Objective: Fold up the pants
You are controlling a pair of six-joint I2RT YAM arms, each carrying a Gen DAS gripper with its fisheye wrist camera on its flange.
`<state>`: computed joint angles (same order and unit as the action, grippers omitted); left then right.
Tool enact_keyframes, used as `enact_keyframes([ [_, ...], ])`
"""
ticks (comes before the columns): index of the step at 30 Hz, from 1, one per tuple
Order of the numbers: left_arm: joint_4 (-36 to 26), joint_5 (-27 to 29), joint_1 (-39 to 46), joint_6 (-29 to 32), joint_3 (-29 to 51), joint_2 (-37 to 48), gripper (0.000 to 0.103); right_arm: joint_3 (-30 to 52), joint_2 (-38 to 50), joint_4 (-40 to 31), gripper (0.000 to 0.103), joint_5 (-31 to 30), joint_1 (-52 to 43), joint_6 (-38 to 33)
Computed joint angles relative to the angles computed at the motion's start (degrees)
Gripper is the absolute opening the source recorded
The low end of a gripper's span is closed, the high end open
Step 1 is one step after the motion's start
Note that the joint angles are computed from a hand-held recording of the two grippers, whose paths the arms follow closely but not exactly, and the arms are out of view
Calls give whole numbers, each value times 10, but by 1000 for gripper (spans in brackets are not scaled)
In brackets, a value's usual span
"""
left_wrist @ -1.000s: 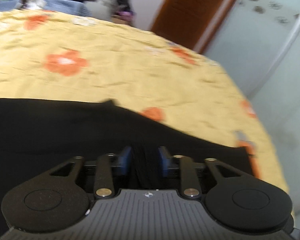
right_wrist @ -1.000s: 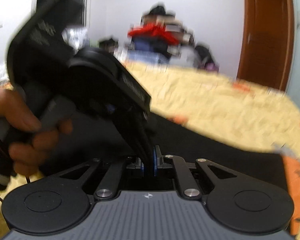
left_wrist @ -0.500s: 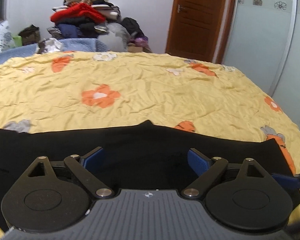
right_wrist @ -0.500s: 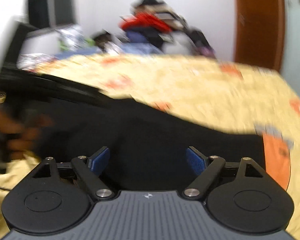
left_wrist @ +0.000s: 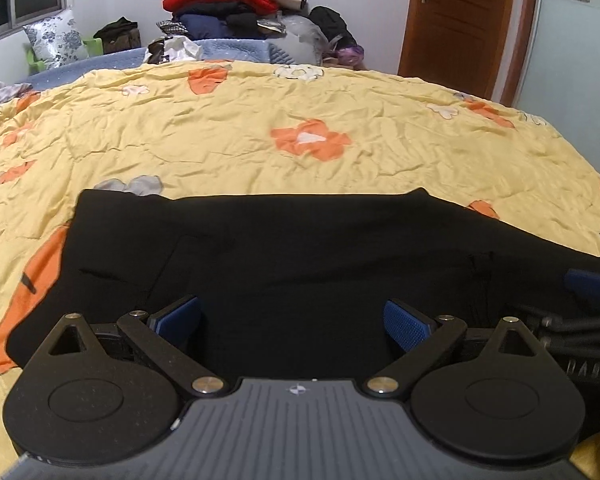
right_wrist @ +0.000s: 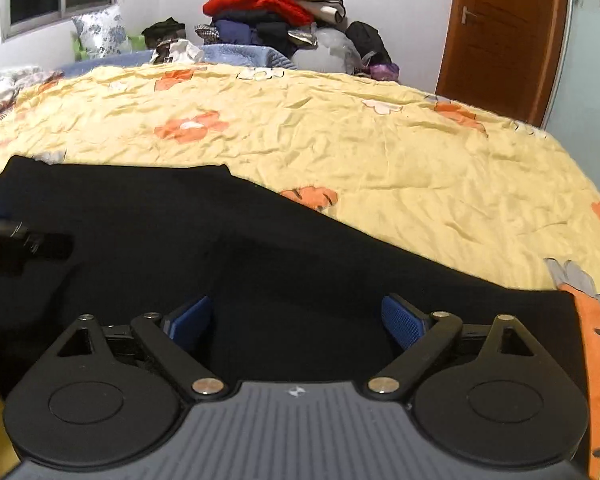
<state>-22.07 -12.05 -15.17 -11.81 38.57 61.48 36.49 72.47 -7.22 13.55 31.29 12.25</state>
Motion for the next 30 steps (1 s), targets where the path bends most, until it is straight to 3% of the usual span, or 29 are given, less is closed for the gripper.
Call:
enact_keyframes([
  [5,-2,-1,35,28,-6,-9,100,13,-15,-10,93,27,23,-12],
  [9,1,11,65,50,-10,-12,100,33,39,1,93,34,30,-19],
  [11,0,22,80,62,-12,-16,100,33,62,25,102,42,34,-16],
  [13,-1,34,94,76,-16,-27,100,46,71,13,102,34,27,2],
  [18,12,67,131,119,-27,-39,100,40,38,0,102,95,77,17],
  [23,19,82,139,144,-37,-47,100,38,65,5,103,68,85,32],
  [25,13,101,152,150,-39,-56,100,49,65,-13,103,53,74,54],
  [30,-10,186,218,160,-30,-66,100,52,53,-29,103,117,110,65],
])
